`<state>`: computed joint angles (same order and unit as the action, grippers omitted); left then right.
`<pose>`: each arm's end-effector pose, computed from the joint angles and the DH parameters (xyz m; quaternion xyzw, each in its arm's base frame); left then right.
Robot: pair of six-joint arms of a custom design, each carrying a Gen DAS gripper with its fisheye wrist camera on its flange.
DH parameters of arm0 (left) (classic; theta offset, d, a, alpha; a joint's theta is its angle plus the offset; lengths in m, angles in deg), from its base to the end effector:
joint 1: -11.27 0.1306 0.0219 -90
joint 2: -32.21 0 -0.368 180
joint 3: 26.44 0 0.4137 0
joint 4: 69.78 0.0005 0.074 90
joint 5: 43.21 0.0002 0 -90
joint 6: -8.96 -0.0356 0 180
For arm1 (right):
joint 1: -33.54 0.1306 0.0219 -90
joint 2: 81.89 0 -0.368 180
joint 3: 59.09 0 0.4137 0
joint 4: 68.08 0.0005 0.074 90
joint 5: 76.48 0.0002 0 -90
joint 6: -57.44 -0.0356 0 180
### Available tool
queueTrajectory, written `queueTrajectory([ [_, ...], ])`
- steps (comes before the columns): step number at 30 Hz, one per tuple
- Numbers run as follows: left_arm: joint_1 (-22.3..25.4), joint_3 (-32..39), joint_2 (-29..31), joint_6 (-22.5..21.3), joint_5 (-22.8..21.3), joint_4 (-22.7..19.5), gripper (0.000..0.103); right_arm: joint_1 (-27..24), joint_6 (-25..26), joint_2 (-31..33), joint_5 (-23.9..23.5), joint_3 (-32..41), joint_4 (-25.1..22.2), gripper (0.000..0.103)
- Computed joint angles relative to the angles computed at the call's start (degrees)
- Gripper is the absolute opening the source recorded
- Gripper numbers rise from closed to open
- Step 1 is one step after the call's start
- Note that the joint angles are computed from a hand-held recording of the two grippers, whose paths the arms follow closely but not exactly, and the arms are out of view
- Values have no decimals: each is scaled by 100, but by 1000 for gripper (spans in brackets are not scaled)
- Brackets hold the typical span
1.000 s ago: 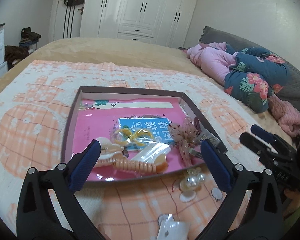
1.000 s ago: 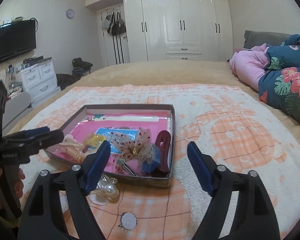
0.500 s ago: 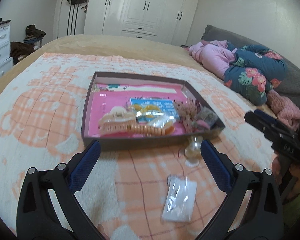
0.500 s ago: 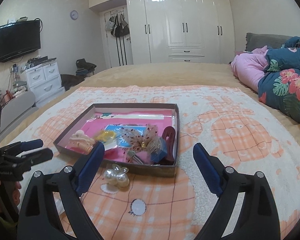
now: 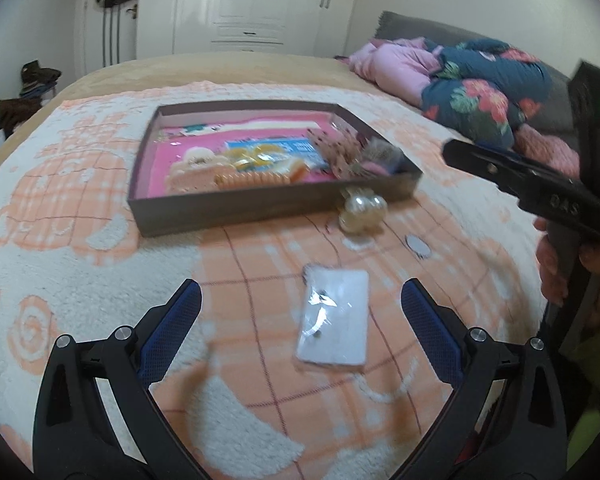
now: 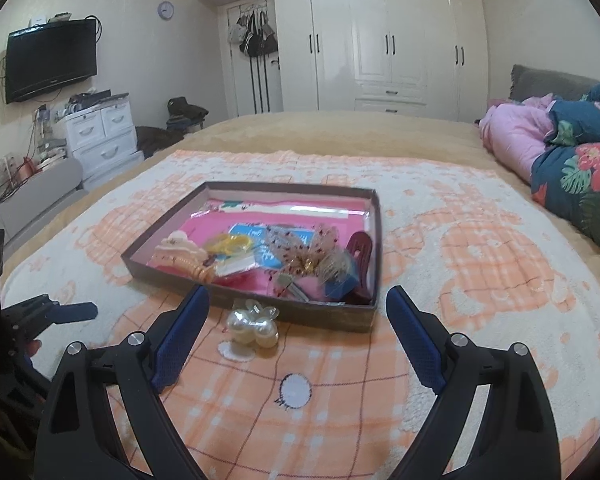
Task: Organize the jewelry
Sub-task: 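Grasp the white earring card with the left tool while the right tool grasps the pearl hair clip, then carry the earring card and pearl clip into the box and open both tools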
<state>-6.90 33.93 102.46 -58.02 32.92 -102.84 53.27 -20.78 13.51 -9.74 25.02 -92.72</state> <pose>0.3678 -0.1123 0.3319 -0.0867 0.9073 -0.0358 0.4099 0.5117 0.1979 0.3532 -0.3251 0.8148 0.2100 0.4317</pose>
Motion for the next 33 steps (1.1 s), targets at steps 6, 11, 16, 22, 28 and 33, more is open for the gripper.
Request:
queueTrajectory([
  [6,-54,61,302,-53,265,-54,89,64,111,281,-175,235,-496,87],
  [11,-79,69,513,-131,409,13,70,185,165,577,-199,485,-844,87],
  [16,-18,30,437,-92,414,30,34,325,175,904,-145,777,-1112,87],
  [22,43,2,304,-82,424,-23,34,460,49,1298,76,1135,-1462,66],
  [28,198,-70,71,36,377,25,34,502,119,1233,43,1029,-1347,43],
  [33,316,-90,-92,75,268,55,34,473,151,877,-187,725,-1082,43],
])
